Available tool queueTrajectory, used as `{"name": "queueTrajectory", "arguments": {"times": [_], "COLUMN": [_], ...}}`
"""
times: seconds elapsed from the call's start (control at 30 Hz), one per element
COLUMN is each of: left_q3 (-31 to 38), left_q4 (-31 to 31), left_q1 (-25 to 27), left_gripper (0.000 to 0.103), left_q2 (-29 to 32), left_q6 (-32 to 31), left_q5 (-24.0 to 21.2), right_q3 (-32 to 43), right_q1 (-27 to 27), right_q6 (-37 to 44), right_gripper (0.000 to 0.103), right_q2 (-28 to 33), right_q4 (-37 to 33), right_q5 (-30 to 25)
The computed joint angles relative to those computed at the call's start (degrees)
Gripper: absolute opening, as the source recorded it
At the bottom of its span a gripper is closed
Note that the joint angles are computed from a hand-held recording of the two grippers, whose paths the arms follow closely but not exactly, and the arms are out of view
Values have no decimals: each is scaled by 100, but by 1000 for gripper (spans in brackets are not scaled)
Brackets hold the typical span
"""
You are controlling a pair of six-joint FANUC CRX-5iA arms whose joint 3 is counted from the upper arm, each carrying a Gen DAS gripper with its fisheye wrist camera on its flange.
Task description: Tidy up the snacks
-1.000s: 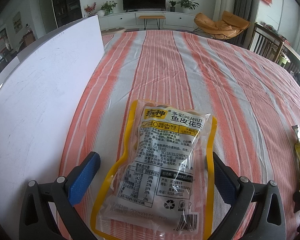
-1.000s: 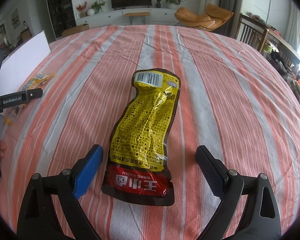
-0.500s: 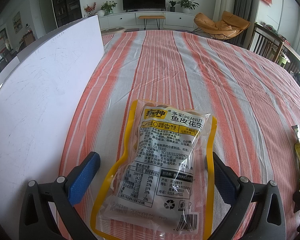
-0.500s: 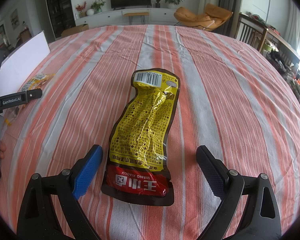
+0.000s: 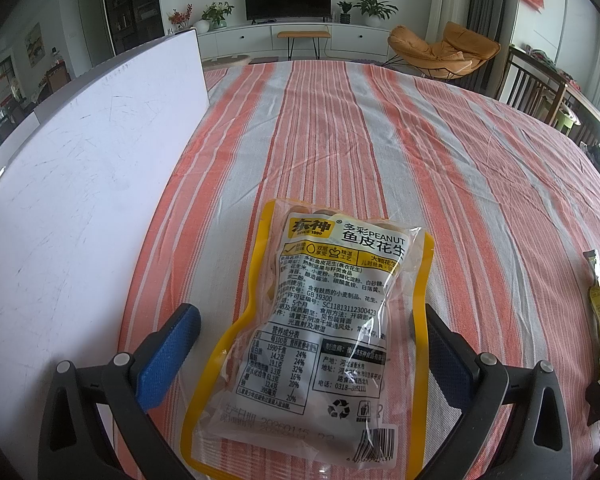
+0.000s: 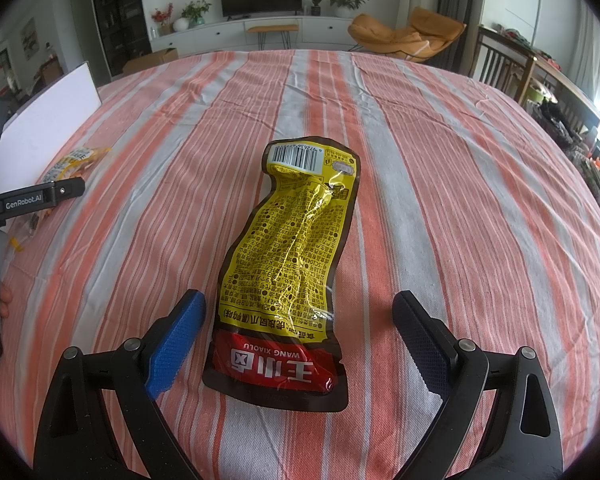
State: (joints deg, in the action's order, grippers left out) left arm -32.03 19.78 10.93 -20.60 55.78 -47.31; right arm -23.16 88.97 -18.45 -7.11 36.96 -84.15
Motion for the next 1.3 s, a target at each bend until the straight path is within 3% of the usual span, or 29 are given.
{"name": "queueTrajectory", "arguments": {"times": [1.3], "left_q3": [-7], "left_q4": [12], "left_q1": [-4], "left_gripper": [103], "left_q2": [25], "left_q6": [-16], "left_q5": [32], "right_q3": [-11], "right_q1": [2], "right_q6": [-10], "right_gripper": [96], "right_q2": [-9], "right_q4": [2], "right_q5": [5]}}
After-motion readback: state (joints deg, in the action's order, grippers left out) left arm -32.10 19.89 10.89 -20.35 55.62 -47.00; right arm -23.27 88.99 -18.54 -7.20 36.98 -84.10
